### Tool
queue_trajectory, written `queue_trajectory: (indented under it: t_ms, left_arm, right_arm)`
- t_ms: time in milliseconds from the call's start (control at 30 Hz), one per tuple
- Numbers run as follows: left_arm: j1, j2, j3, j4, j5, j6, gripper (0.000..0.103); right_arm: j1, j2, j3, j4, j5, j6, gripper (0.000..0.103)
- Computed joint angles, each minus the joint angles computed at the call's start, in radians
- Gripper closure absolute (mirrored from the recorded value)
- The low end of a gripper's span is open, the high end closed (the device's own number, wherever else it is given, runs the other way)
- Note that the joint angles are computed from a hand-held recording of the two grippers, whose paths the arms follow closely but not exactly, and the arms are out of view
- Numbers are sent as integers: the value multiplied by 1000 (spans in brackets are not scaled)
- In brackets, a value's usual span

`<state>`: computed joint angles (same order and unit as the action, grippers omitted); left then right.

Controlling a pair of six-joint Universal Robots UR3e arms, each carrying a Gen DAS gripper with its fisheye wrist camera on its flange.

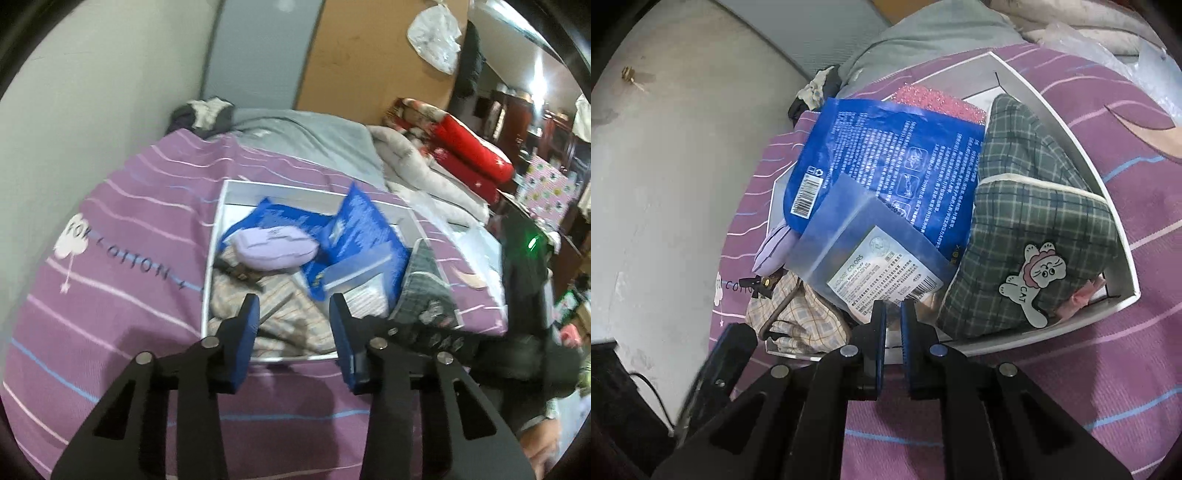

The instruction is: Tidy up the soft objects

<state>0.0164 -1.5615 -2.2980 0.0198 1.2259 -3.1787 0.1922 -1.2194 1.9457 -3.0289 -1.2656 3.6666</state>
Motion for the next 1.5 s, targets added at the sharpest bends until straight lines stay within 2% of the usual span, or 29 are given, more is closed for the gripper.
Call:
queue_trajectory:
  t_ms: [133, 200, 233, 300, 400, 500, 767, 1000, 1133, 1300, 1433, 1500]
  left_arm:
    - [48, 17, 151, -251, -104, 15, 63]
    - [52, -19, 244, -349, -124, 27, 70]
    - [46, -46, 292, -394, -122, 33, 74]
    - [22, -112, 394, -486, -89, 23, 89]
    - [3, -192, 496, -573, -71, 18, 90]
    - [-34, -259, 580, -633, -11, 17, 92]
    - [-120, -348, 718, -685, 163, -28, 92]
    - [-120, -447, 831, -726, 209, -50, 92]
    - [-141, -517, 927, -772, 293, -65, 92]
    - [-133, -556, 995, -829, 281, -59, 92]
    - [-133, -495, 907, -774, 276, -60, 91]
    - [-120, -452, 848, -751, 244, -69, 87]
  right_arm:
    - [-4, -3, 4, -3, 7, -3, 96]
    - [-7, -5, 9, -6, 14, -4, 96]
    - [-10, -8, 14, -9, 19, -4, 96]
    - [-15, -14, 22, -10, 26, -6, 96]
    - [-21, -20, 30, -12, 33, -8, 96]
    - [-27, -20, 31, -13, 41, -10, 96]
    - [-37, -24, 36, -12, 55, -15, 96]
    - [-34, -21, 36, -16, 53, -12, 96]
    - [-36, -21, 38, -18, 56, -13, 96]
    - [-33, -26, 39, -19, 55, -12, 96]
    - [-33, -25, 40, -21, 56, -10, 96]
    - [-35, -25, 40, -21, 57, -12, 96]
